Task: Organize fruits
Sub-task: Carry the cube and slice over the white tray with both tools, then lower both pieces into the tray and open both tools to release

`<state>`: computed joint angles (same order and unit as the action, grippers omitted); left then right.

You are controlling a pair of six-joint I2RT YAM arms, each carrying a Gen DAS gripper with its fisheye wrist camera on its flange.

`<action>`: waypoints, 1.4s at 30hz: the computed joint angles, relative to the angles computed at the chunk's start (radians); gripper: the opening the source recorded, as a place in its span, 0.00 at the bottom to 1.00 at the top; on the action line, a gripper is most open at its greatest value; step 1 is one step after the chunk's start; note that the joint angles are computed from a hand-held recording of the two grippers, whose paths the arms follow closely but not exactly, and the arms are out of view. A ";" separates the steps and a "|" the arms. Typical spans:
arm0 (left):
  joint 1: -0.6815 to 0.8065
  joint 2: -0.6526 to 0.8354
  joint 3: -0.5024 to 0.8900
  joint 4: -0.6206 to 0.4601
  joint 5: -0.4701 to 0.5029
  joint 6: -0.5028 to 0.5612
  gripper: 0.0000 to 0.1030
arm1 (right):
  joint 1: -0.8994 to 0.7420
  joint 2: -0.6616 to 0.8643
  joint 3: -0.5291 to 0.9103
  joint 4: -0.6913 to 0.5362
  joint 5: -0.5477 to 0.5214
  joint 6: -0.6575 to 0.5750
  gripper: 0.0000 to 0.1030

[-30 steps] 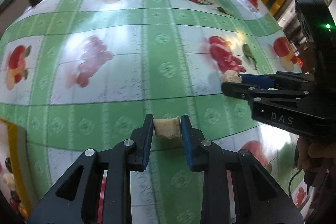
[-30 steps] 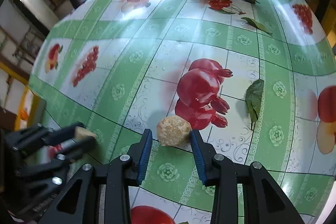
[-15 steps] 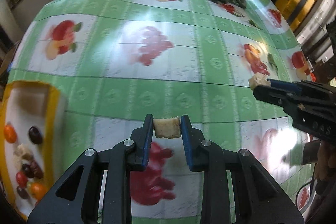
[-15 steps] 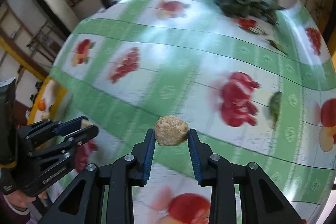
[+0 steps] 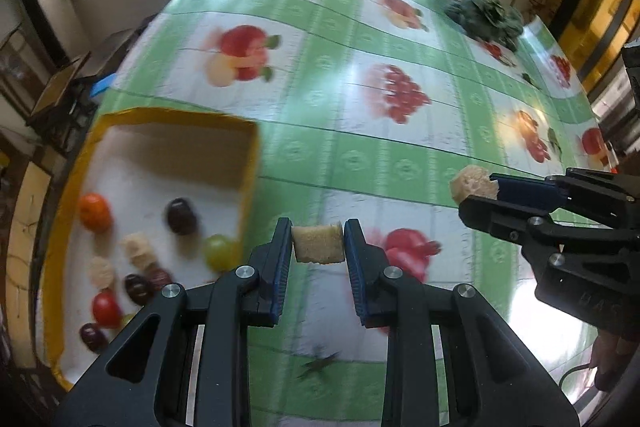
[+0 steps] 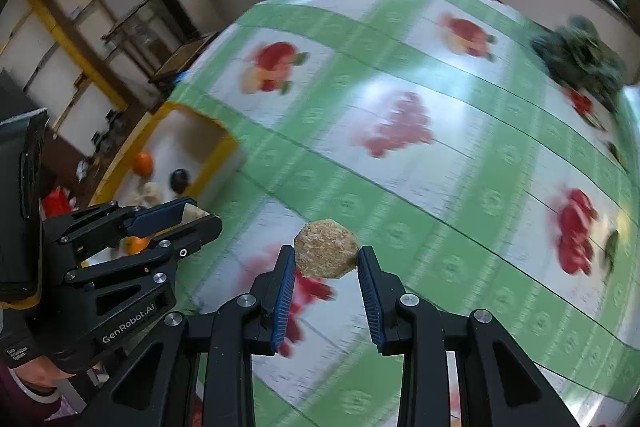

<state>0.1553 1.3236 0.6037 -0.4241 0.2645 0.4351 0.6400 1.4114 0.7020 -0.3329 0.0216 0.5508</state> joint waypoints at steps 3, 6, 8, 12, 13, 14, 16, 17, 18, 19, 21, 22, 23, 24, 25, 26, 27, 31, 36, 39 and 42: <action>0.093 0.005 0.014 -0.019 0.024 0.056 0.25 | 0.052 0.070 0.072 0.005 0.007 0.005 0.30; 0.192 0.016 0.032 -0.038 0.048 0.116 0.25 | 0.104 0.149 0.158 0.004 0.013 0.002 0.30; 0.258 0.035 0.048 -0.046 0.061 0.153 0.25 | 0.127 0.197 0.211 0.001 0.011 -0.005 0.30; 0.386 0.080 0.090 -0.065 0.086 0.222 0.25 | 0.170 0.292 0.312 -0.002 0.003 -0.022 0.30; 0.413 0.088 0.098 -0.068 0.091 0.235 0.25 | 0.180 0.321 0.341 -0.002 -0.001 -0.027 0.30; 0.439 0.099 0.108 -0.071 0.095 0.248 0.25 | 0.189 0.343 0.366 -0.004 -0.004 -0.032 0.30; 0.493 0.125 0.129 -0.076 0.102 0.276 0.25 | 0.203 0.390 0.415 -0.008 -0.011 -0.041 0.30; 0.512 0.135 0.136 -0.076 0.103 0.285 0.25 | 0.209 0.414 0.441 -0.010 -0.018 -0.047 0.30; 0.531 0.146 0.143 -0.076 0.103 0.293 0.25 | 0.215 0.438 0.467 -0.015 -0.022 -0.052 0.30; 0.555 0.164 0.154 -0.076 0.103 0.303 0.25 | 0.221 0.470 0.503 -0.023 -0.026 -0.060 0.30; 0.578 0.187 0.167 -0.073 0.102 0.310 0.25 | 0.230 0.516 0.555 -0.034 -0.034 -0.072 0.30; 0.593 0.201 0.173 -0.071 0.100 0.315 0.25 | 0.234 0.547 0.586 -0.040 -0.041 -0.079 0.30; 0.601 0.209 0.178 -0.071 0.100 0.318 0.25 | 0.237 0.568 0.609 -0.046 -0.043 -0.083 0.30; 0.612 0.216 0.181 -0.071 0.100 0.323 0.25 | 0.239 0.597 0.639 -0.056 -0.045 -0.086 0.30; 0.622 0.225 0.186 -0.070 0.101 0.327 0.25 | 0.241 0.617 0.660 -0.062 -0.046 -0.087 0.30; 0.626 0.231 0.188 -0.069 0.100 0.328 0.25 | 0.244 0.636 0.677 -0.067 -0.049 -0.086 0.30; 0.630 0.238 0.191 -0.068 0.100 0.330 0.25 | 0.244 0.658 0.697 -0.074 -0.052 -0.085 0.30; 0.630 0.258 0.196 -0.058 0.097 0.326 0.25 | 0.247 0.714 0.749 -0.095 -0.062 -0.078 0.30; 0.623 0.273 0.194 -0.045 0.089 0.319 0.25 | 0.250 0.756 0.784 -0.102 -0.068 -0.069 0.30; 0.617 0.278 0.191 -0.035 0.077 0.309 0.25 | 0.254 0.769 0.791 -0.098 -0.063 -0.068 0.30; 0.617 0.289 0.195 -0.037 0.074 0.301 0.25 | 0.258 0.762 0.776 -0.083 -0.059 -0.055 0.33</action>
